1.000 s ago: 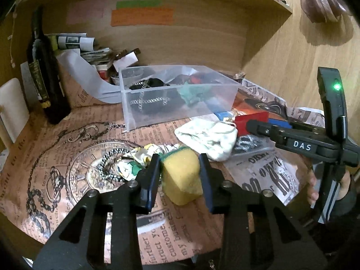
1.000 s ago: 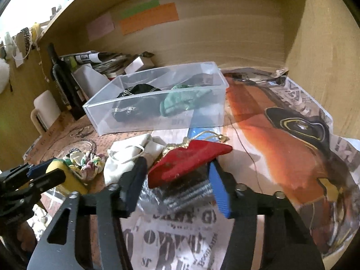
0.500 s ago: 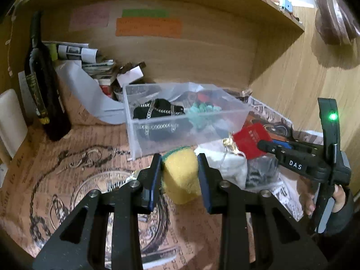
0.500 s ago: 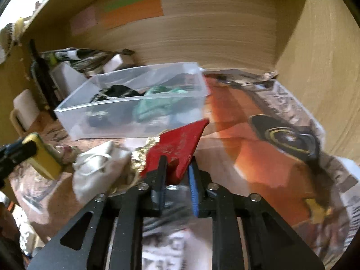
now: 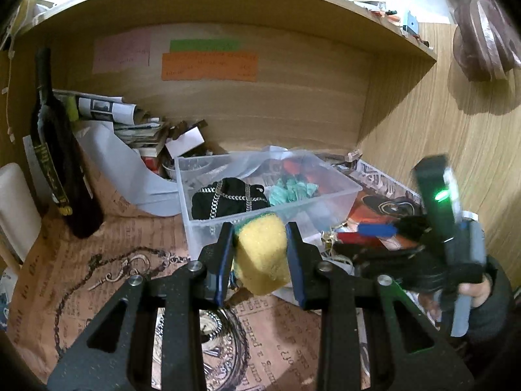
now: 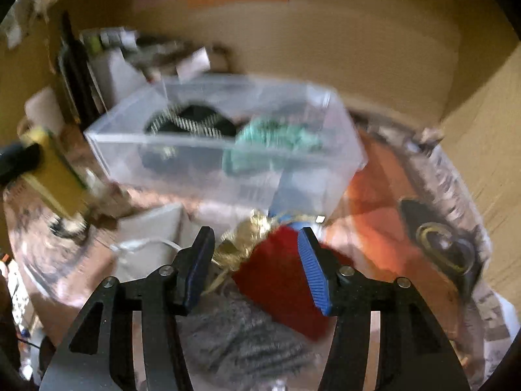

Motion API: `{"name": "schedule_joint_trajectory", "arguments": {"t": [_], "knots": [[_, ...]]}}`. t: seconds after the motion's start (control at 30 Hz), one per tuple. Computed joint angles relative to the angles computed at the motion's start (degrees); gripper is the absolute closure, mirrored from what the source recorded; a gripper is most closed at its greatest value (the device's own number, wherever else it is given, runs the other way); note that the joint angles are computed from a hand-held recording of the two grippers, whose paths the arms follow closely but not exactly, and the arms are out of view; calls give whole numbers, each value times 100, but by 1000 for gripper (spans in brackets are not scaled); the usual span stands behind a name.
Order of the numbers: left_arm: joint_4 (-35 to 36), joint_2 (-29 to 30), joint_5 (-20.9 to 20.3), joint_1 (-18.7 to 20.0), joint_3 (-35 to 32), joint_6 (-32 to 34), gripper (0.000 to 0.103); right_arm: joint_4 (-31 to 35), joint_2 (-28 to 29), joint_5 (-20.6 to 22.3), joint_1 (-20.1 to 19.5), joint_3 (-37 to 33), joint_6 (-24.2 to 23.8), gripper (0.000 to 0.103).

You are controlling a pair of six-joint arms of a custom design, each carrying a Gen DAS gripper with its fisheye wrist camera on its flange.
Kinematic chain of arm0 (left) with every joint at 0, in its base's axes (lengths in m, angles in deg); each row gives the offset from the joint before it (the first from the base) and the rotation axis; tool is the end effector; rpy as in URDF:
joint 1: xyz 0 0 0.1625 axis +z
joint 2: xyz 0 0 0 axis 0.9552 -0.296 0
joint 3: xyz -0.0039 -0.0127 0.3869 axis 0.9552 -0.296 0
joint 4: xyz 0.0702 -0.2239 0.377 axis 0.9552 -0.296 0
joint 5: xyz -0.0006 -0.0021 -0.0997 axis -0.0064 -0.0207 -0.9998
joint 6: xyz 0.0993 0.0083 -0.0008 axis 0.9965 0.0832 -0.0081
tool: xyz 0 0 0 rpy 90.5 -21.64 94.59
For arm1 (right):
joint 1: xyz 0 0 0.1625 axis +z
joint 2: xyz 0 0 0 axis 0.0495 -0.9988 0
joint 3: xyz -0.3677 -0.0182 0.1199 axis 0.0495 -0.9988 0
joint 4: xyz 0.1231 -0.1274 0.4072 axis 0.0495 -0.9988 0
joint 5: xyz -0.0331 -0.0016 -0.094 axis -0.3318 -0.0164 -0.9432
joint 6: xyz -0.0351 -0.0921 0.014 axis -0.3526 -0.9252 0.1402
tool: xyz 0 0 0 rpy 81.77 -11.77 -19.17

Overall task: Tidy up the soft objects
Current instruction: 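Lift the sponge and red pouch and carry both over the clear box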

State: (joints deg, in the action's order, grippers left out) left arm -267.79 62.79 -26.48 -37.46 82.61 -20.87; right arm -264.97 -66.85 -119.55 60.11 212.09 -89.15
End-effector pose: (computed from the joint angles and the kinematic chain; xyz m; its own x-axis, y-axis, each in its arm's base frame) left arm -0.3168 -0.4690 -0.0992 -0.7093 0.4145 -0.5702 0.7035 0.4678 -0.5350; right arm -0.1170 -0.5047 0.2905 -0.6925 -0.2453 0.6784 -0.5907 0.7326 -0.3381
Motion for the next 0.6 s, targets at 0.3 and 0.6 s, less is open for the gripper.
{"name": "schedule_joint_trajectory", "arguments": {"t": [0.3, 0.6], "knots": [[-134, -3, 23, 77, -163, 291, 72, 403, 270, -244, -39, -331, 90, 74], [87, 30, 39, 214, -587, 565, 72, 141, 114, 295, -183, -152, 96, 89]]}}
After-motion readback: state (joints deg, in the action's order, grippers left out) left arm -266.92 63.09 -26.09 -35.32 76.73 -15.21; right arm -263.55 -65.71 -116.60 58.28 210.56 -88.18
